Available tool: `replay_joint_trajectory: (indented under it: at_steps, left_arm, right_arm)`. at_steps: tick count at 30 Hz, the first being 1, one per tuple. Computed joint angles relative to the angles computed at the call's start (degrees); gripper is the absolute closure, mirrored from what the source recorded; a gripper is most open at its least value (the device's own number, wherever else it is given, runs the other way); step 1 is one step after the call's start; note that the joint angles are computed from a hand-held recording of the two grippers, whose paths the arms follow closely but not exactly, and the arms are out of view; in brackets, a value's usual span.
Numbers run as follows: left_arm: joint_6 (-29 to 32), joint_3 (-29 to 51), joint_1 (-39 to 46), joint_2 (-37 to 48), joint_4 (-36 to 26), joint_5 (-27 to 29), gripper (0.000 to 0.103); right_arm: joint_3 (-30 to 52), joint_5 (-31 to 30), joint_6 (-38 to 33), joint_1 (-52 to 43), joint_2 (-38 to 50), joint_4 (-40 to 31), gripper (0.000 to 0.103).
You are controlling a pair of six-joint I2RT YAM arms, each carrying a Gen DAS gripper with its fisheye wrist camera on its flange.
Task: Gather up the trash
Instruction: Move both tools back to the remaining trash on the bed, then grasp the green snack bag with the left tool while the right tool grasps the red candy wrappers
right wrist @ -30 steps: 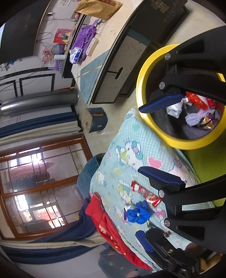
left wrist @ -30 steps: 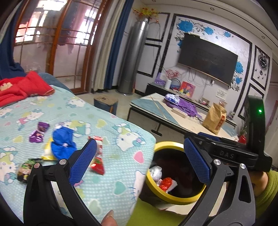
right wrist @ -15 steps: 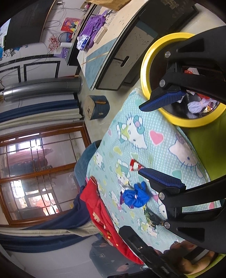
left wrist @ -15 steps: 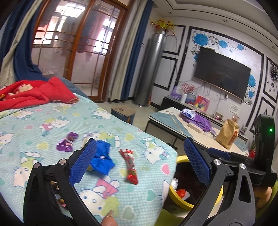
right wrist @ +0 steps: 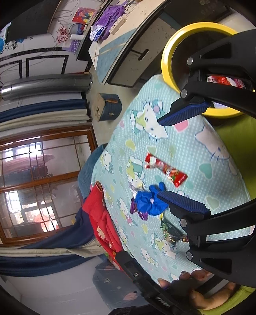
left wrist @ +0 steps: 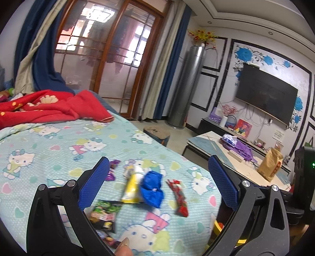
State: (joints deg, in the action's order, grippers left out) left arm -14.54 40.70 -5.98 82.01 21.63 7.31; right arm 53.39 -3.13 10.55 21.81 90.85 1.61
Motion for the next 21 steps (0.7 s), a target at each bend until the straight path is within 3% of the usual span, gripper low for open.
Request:
replay_joint_trajectory:
  at_steps: [11, 21]
  left_arm:
    - [3.26, 5.68, 10.43, 3.26, -8.60, 6.89, 0.011]
    - [9.63, 8.28, 14.24, 6.71, -15.76, 10.62, 0.011]
  right_arm:
    - [7.89, 0.59, 2.17, 2.59, 9.02, -1.16, 0.037]
    - [14.85, 0.59, 3.09, 3.30, 16.89, -2.96, 0.037]
